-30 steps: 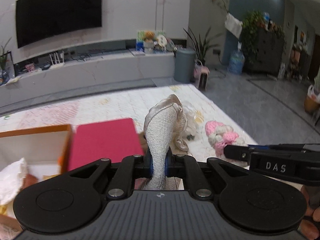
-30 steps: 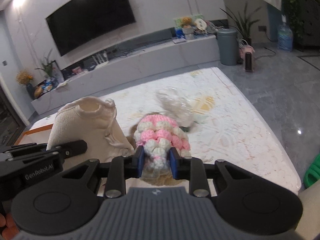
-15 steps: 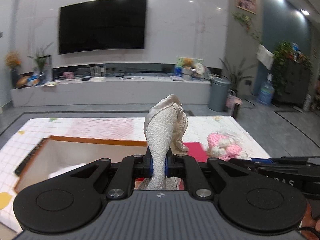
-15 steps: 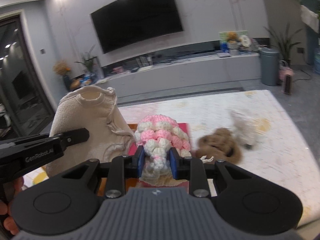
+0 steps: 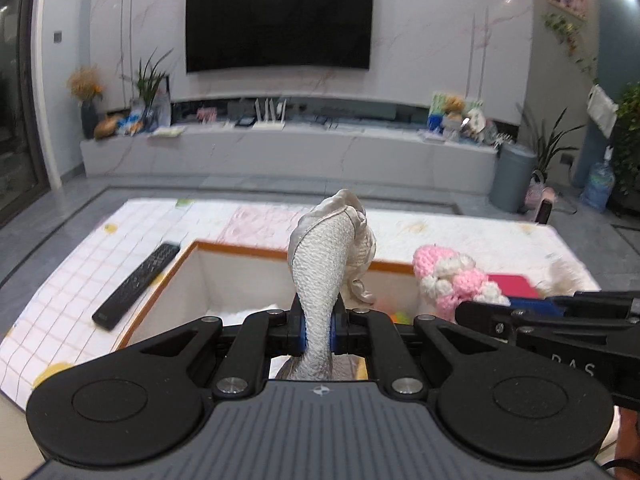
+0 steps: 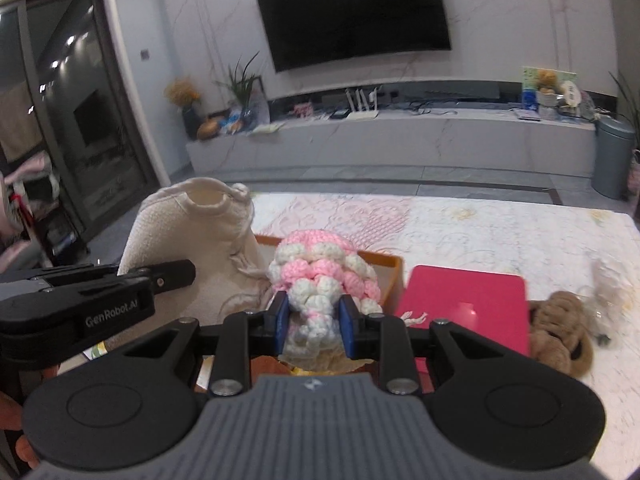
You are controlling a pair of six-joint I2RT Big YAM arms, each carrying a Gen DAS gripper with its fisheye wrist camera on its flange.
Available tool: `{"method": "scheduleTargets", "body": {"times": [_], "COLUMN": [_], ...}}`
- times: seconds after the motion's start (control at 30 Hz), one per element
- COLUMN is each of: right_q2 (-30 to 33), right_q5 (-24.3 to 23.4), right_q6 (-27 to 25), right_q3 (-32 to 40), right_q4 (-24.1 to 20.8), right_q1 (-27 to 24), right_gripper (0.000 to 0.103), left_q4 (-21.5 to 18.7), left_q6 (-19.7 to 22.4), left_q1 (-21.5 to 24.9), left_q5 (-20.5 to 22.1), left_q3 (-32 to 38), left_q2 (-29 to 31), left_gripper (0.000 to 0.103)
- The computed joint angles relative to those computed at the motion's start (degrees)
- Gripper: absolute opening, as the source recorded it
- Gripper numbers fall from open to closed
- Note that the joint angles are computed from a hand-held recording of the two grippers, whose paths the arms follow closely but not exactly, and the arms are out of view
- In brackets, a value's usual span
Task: Organize soft objects
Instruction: 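Carry the pouch and hat with both tools over the orange box, then open both tools to drop the pouch and hat into the orange box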
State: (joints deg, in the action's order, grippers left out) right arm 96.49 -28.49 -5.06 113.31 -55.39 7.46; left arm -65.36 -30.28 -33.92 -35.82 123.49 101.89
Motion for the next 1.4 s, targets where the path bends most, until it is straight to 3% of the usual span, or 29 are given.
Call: {"method": "scheduleTargets", "body": {"times": [0.23,0.57,0.9,1.1,1.17,1.4], "right_q2": [6.6,16.2,20.9,20.6,19.8,15.2], "right_q5": [2.9,9.3,12.1,12.4,12.3,11.6], "right_q6": [-3.1,-8.7,-11.0,-11.8,-12.1,-12.8], "right_q3": [7.3,17.8,22.9,22.4,21.3,16.0], "right_q4": [-3.8,-8.9,-13.1,-12.8,-11.7,-8.2], "right_q1": [3.2,6.9,8.0,8.1,8.2,8.0], "right_gripper": [0.025,0.025,0.027,0.034,0.034,0.053], "left_q4": [-3.8,-10.8,-14.8,-14.5,-12.5,-9.2], "left_q6": [-1.4,-0.5,-2.2,-2.8,-2.4,-2.7], "left_q1": [2.6,5.3,6.7,6.3,6.0,4.7], "left_q5": [1.3,5.4,7.0,4.7,4.0,-0.4], "left_q3": [-1.4,2.8,3.2,2.1,0.5,-2.6], "left_q2": [0.6,5.0,6.2,4.9,3.5,-0.1], "left_gripper": [0.011,0.011,0.013,0.035,0.058,0.066]}}
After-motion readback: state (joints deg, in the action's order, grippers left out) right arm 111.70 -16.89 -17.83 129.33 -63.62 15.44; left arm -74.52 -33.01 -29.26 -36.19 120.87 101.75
